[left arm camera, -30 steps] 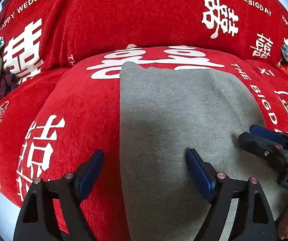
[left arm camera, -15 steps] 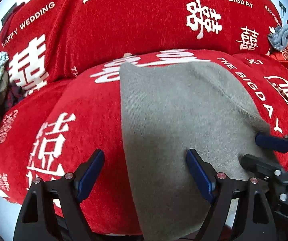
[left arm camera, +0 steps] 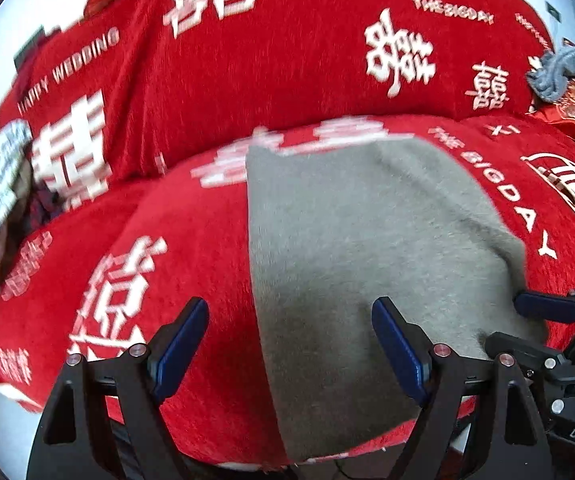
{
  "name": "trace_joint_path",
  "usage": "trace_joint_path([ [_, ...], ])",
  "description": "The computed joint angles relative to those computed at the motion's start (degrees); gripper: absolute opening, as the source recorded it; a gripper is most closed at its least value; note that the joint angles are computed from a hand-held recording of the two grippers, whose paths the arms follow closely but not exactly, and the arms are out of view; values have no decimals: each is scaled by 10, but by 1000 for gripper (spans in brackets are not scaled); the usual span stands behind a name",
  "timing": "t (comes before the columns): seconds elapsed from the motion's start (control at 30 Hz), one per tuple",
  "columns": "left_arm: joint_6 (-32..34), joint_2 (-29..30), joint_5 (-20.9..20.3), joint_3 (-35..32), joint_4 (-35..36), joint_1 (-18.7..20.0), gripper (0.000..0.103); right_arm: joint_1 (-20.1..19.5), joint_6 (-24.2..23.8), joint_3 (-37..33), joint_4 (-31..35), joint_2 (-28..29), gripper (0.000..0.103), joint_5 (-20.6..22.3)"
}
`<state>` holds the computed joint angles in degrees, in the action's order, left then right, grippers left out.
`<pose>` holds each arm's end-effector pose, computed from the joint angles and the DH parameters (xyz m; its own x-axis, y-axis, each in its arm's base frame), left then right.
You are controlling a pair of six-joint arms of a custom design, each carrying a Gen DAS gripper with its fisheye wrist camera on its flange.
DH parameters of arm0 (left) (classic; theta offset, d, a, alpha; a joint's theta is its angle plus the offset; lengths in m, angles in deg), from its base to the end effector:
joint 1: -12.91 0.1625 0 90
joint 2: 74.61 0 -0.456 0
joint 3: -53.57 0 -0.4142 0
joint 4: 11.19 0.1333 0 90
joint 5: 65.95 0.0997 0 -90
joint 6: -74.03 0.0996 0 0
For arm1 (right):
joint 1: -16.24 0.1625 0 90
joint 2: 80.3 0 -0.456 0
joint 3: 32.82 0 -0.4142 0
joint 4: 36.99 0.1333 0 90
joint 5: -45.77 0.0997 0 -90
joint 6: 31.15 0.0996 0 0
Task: Fold small clothes
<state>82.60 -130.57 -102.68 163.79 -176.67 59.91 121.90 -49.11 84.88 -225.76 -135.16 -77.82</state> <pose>-0.2613 -0.5927 0.1847 -0.5334 0.2951 -0.7927 0.7233 0.6450 -0.2466 0.2321 -0.5383 0.1582 -0.7790 -0.1570 0.6071 -0.4823 0.7687 -0.4201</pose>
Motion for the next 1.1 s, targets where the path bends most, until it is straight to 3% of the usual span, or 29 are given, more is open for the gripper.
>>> trace_joint_path([
  [0.17,81,24,45,19,-176,-21,85,26,-36,-8,-52,20,61,-38],
  [0.3,45,12,40,13,-131,-19,85,32,-31,-13,-52,23,63,-46],
  [0.5,69,18,55,21,-173,-28,85,33,-26,-15,-57,22,65,-49],
  [0.63,23,3,46,17,-99,-26,85,33,-24,-16,-61,22,65,-50],
  [1.1,7,1,50,22,-82,-30,85,32,-17,-16,-65,20,65,-56],
])
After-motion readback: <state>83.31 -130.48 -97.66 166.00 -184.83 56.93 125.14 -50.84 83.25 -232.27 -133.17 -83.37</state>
